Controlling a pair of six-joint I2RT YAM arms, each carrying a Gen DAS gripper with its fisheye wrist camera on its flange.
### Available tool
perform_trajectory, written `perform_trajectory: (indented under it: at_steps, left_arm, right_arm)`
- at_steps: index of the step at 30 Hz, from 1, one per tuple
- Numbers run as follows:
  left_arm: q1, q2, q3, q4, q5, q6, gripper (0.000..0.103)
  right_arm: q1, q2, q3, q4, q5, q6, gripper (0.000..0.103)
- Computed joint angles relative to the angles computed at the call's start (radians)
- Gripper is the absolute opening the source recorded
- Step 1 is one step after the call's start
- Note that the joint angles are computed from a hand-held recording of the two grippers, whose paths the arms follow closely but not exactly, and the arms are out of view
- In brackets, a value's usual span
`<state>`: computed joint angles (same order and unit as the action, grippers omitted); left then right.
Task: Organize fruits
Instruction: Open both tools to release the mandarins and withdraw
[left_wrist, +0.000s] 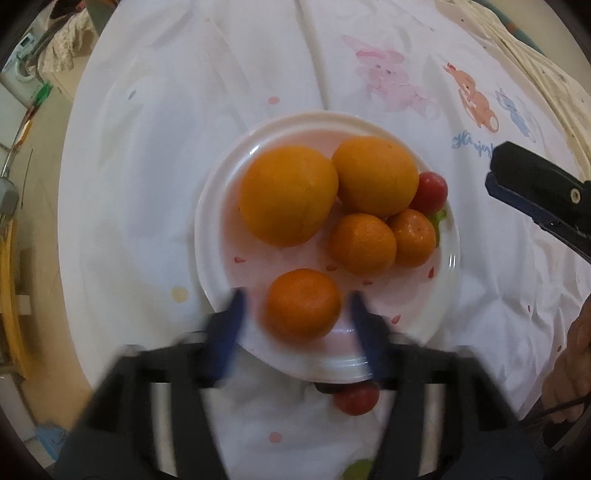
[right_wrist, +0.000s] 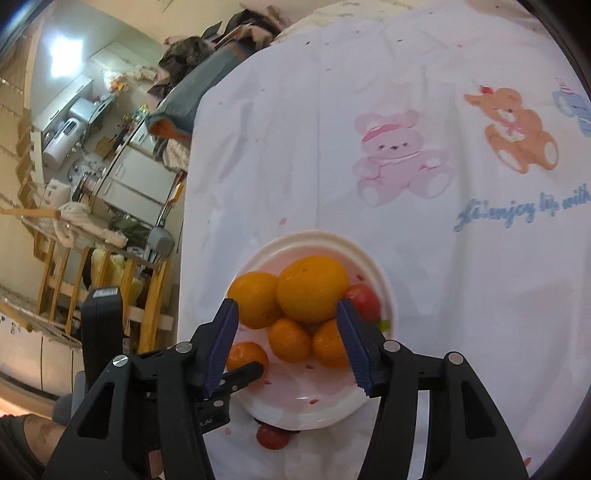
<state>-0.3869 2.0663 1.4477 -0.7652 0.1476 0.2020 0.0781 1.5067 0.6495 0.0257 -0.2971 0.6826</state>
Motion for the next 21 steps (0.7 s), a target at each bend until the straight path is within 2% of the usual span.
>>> perform_trajectory:
  at_steps: [2, 5, 14, 21]
  left_arm:
    - [0.004, -0.038, -0.033, 0.042, 0.016, 0.0, 0.081]
    - [0.004, -0.06, -0.039, 0.061, 0.017, 0.006, 0.081]
    - [0.029, -0.067, -0.022, 0.073, 0.02, -0.022, 0.081]
    - [0.067, -0.145, -0.075, 0.072, 0.048, -0.018, 0.081]
  right_arm:
    - [-0.014, -0.015, -0.014, -0.004, -0.005, 0.008, 0.059]
    - [-0.015, -0.036, -0.022, -0.016, 0.001, 0.013, 0.059]
    - [0.001, -0.118, -0.04, -0.069, 0.033, 0.007, 0.06]
    - [0.033, -0.225, -0.069, -0.148, 0.082, 0.02, 0.06]
